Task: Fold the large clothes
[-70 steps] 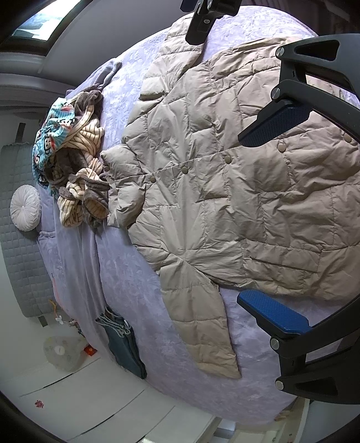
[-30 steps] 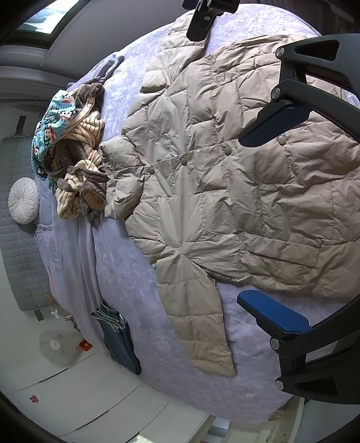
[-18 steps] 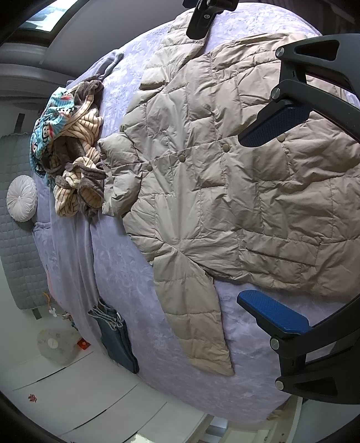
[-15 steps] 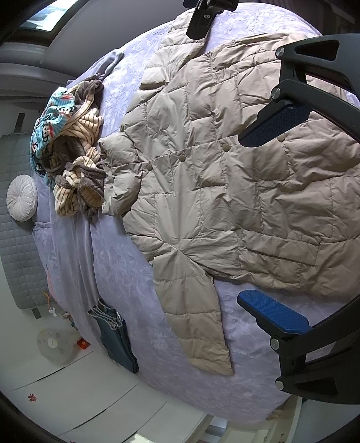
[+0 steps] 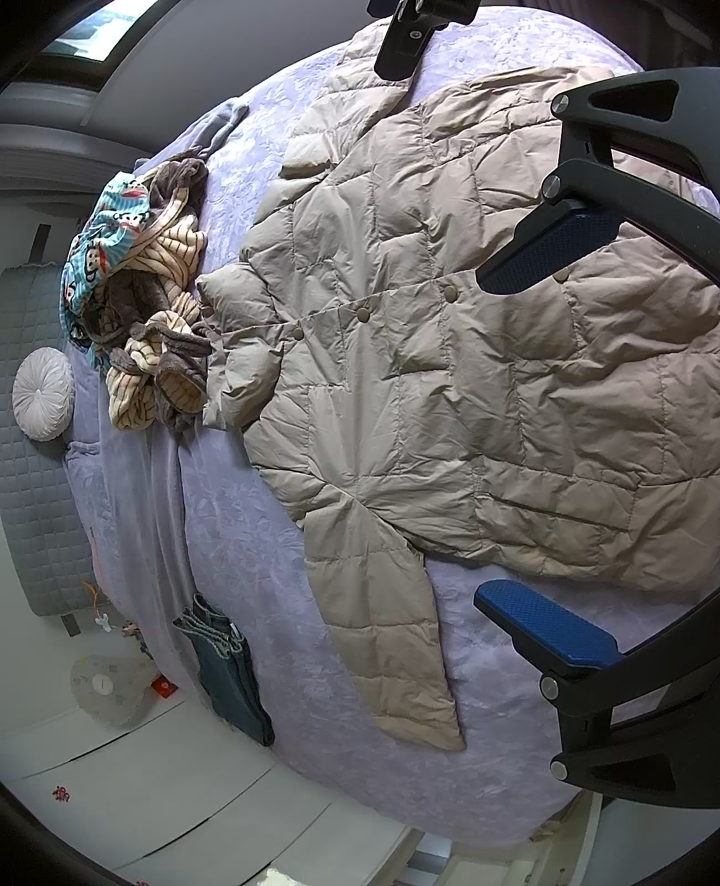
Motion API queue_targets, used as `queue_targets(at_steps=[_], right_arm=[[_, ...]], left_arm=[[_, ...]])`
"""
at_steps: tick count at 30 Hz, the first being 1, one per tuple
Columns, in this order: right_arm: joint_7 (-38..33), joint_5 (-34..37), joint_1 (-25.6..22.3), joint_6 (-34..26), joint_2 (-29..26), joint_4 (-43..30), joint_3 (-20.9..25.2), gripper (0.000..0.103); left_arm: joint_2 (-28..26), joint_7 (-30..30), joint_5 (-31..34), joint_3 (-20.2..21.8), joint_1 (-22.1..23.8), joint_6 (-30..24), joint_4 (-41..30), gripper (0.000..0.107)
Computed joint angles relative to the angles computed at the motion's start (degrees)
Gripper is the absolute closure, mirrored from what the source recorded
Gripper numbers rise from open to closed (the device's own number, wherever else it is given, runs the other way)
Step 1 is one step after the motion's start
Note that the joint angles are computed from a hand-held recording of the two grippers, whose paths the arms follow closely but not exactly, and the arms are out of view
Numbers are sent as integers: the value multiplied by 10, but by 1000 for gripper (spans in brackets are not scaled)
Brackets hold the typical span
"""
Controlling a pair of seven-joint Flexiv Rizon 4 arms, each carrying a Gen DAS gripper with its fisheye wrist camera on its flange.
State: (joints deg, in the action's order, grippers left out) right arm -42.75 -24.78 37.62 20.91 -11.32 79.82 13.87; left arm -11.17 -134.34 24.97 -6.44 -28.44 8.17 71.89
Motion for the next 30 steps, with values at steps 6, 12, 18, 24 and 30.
queue_targets(at_steps=[6,12,18,24,30], right_arm=[[0,0,1,-2,-3,-3,-1,0],[-1,0,3,-3,-5,-6,-1,0],[-5,2,8,-9,-12,-12,0,0],[8,18,16,22,-37,-16,0,0],[-31,85,30,22,-92,-64,11,0]], left_arm=[[1,1,-1,0,1,2,2,4],[1,-1,-4,0,1,2,2,4],[21,-10,-39,7,18,42,58,4],[72,-14,-131,27,76,168,199,4],[120,-25,-190,60,144,314,351,4]])
